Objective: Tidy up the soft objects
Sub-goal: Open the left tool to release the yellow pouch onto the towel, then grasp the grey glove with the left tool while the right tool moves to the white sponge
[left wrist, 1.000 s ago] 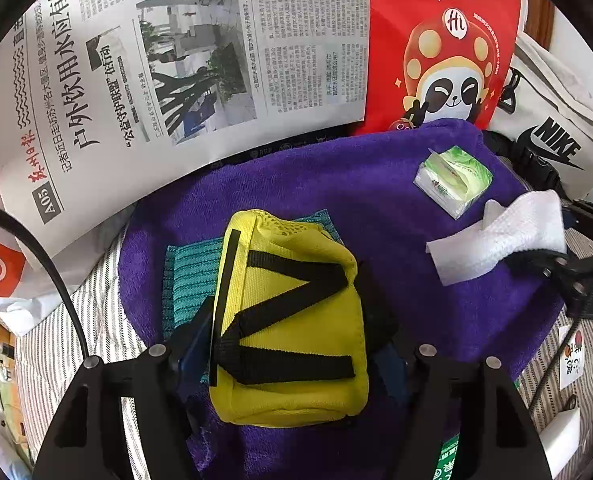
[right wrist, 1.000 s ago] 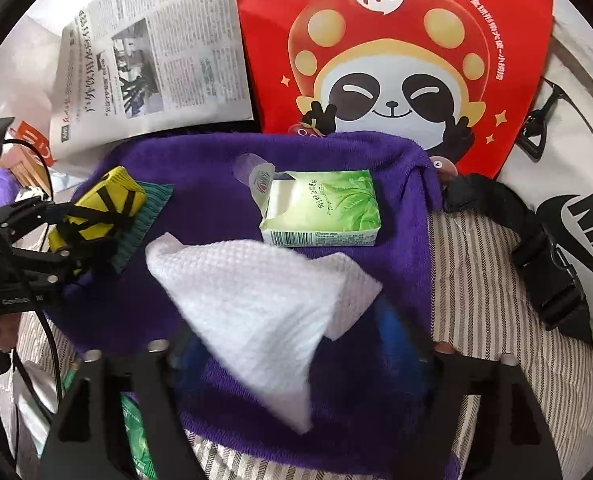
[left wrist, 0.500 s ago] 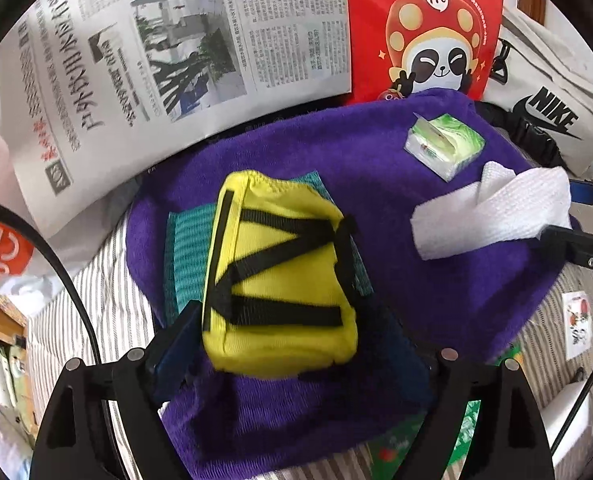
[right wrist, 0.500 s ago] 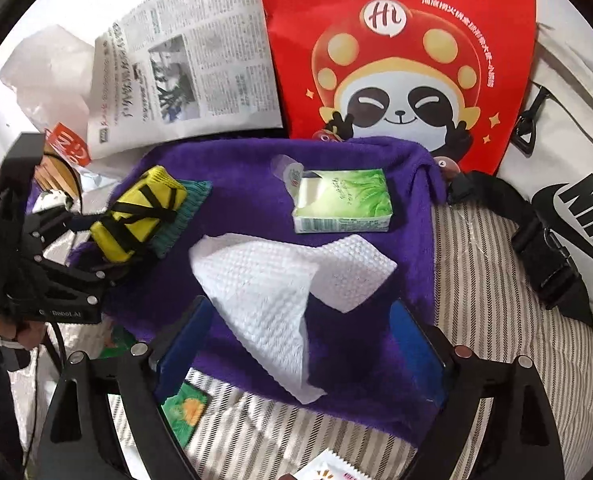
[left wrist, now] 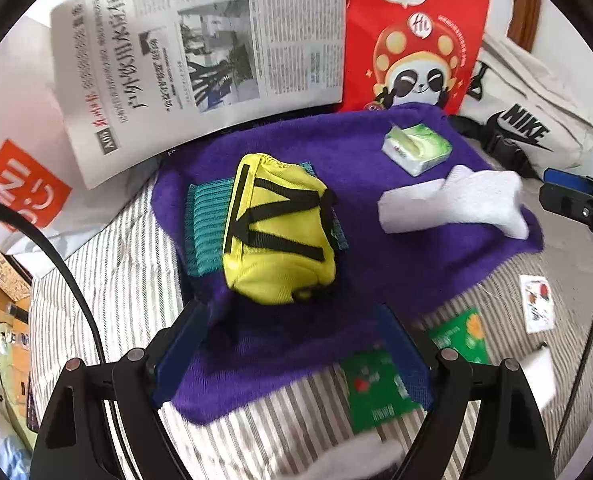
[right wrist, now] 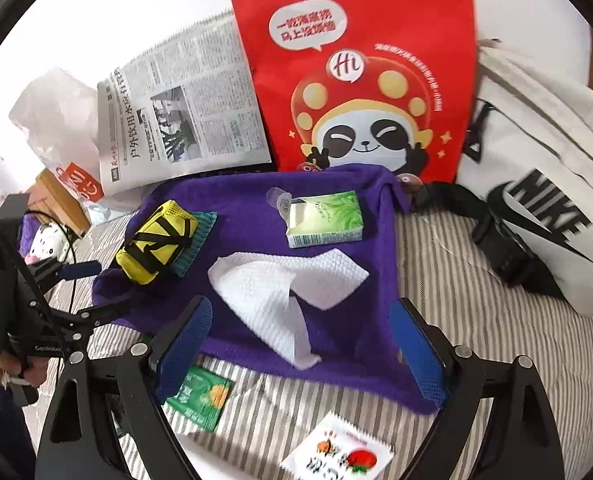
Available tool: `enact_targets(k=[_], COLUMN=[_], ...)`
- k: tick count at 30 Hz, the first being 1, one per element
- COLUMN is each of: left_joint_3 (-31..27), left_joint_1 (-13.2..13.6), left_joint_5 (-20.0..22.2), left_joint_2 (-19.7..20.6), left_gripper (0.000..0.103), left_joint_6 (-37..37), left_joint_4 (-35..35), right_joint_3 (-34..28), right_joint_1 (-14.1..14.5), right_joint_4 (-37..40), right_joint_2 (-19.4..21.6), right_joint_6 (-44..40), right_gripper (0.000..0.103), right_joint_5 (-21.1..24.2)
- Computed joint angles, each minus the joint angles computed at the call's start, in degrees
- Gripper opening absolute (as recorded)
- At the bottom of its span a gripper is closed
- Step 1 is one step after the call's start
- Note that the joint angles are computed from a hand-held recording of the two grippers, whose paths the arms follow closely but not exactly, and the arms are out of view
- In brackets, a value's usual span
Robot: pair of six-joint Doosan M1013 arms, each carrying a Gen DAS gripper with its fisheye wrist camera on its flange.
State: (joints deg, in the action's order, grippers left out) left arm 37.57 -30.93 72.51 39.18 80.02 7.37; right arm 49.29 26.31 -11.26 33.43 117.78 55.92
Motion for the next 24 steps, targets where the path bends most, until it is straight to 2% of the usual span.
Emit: enact_targets(k=[4, 12, 18, 24], left_joint_3=[5.43, 15.29, 22.94, 26.44], left_joint_1=[0.02, 0.63, 0.40, 0.22], left_joint_5=[-3.15, -5.37, -8.79, -8.37], left_joint_2=[-3.41, -9.07, -13.82, -14.99], left_gripper=[0.086, 0.086, 0.086, 0.086], left_joint_6=[-0.32, -4.68, -5.55, -5.88], left_joint_4=[-1.04, -0.96, -2.63, -4.62], right_joint_3=[2.72, 9.76, 13.61, 15.92], right_joint_1=[1.00, 2.99, 4.18, 4.82], right_joint_4=[-1.34, -1.42, -0.50, 0.82], right_joint_2=[-1.95, -6.35, -8.47, -9.81], right_joint_6=[1.95, 5.00, 6.16, 7.01], right_gripper=[0.090, 0.090, 0.090, 0.090], right_joint_5=[0.03, -2.24, -2.55, -2.82])
